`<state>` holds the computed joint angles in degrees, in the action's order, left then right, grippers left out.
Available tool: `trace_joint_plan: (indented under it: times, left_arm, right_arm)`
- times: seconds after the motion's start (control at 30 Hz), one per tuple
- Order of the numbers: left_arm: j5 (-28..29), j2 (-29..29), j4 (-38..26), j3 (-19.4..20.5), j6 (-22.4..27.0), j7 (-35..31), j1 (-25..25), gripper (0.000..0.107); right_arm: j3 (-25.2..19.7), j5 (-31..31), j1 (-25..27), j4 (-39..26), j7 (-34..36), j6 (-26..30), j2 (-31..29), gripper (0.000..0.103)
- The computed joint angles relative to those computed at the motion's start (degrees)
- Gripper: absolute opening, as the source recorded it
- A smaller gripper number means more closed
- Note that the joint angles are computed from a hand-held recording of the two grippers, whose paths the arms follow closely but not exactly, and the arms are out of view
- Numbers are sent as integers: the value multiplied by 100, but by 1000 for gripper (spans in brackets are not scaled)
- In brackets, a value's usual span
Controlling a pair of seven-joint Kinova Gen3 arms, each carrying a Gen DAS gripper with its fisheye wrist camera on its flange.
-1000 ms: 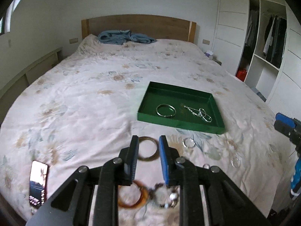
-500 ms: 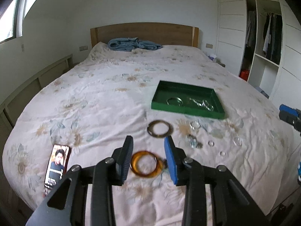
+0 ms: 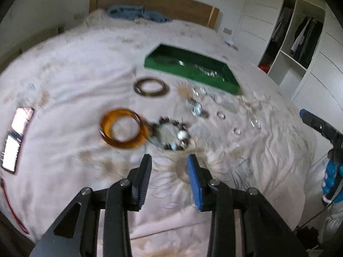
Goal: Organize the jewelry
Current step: 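Grasp the beaded bracelet with the left tool while the right tool grasps a silver ring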
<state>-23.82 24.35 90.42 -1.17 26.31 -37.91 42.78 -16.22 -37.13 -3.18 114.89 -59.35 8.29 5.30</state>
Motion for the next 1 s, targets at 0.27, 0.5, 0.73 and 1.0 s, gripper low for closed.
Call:
trace_joint_plan:
  times: [0.27,0.5,0.73,1.0]
  left_arm:
    - [1059,541,-388,259,-204,-215,-565,33]
    - [1481,952,-915,254,161,-198,-724,33]
    - [1654,1253,-1469,333,668,-390,-822,33]
    - [1740,1478,-1950,376,1213,-545,-852,32]
  right_arm:
    - [-688,-487,734,-174,771,148,620,55]
    - [-775,-36,777,-576,599,362,1189,53]
    - [-536,701,414,-1078,165,673,1702,44]
    - [-3,1495,-222,-1657,-477,1001,2166,40]
